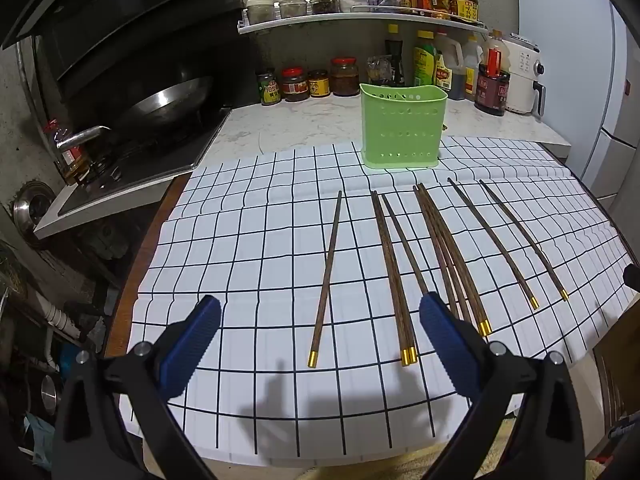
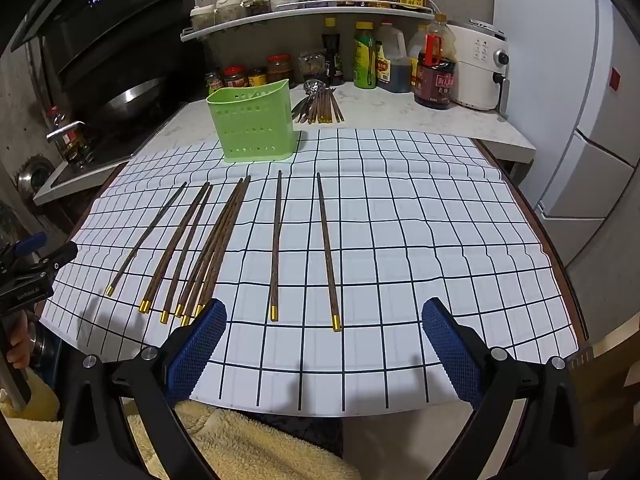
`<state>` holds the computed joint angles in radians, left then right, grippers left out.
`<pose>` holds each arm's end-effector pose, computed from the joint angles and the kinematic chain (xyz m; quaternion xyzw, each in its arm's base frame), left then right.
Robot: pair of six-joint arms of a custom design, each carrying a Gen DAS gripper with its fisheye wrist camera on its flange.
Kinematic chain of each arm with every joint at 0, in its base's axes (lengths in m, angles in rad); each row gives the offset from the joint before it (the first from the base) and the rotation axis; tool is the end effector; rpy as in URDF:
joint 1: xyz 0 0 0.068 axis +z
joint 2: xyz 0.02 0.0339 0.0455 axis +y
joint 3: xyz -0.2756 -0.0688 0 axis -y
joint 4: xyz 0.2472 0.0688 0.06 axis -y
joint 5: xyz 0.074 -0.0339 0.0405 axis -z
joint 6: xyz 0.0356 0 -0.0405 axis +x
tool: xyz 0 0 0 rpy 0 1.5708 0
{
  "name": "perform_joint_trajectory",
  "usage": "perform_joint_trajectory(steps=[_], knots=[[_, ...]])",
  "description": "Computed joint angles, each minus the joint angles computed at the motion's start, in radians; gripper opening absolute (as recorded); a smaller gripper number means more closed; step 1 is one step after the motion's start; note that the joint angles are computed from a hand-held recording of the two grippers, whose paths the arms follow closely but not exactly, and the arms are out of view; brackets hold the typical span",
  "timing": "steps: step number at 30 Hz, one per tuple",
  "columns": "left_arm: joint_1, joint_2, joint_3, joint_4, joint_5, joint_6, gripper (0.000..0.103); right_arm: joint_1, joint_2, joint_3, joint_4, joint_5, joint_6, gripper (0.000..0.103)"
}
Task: Organize utensils
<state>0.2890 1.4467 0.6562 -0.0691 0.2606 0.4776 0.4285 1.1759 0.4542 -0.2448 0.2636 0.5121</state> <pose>0.2645 0.0691 0.1714 0.1326 0.9211 0.0161 0.3657 0.1865 0.0750 0.1604 0.0786 0.9440 0.0218 0.3198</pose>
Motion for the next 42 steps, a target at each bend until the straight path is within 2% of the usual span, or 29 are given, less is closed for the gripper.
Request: perform_joint_trajectory(steps=[42], knots=[[0.005, -0.001, 0.005, -0.007, -0.002, 0.007, 0.097, -0.013, -0.019, -0.015, 0.007, -0.014, 0.002, 0.097]])
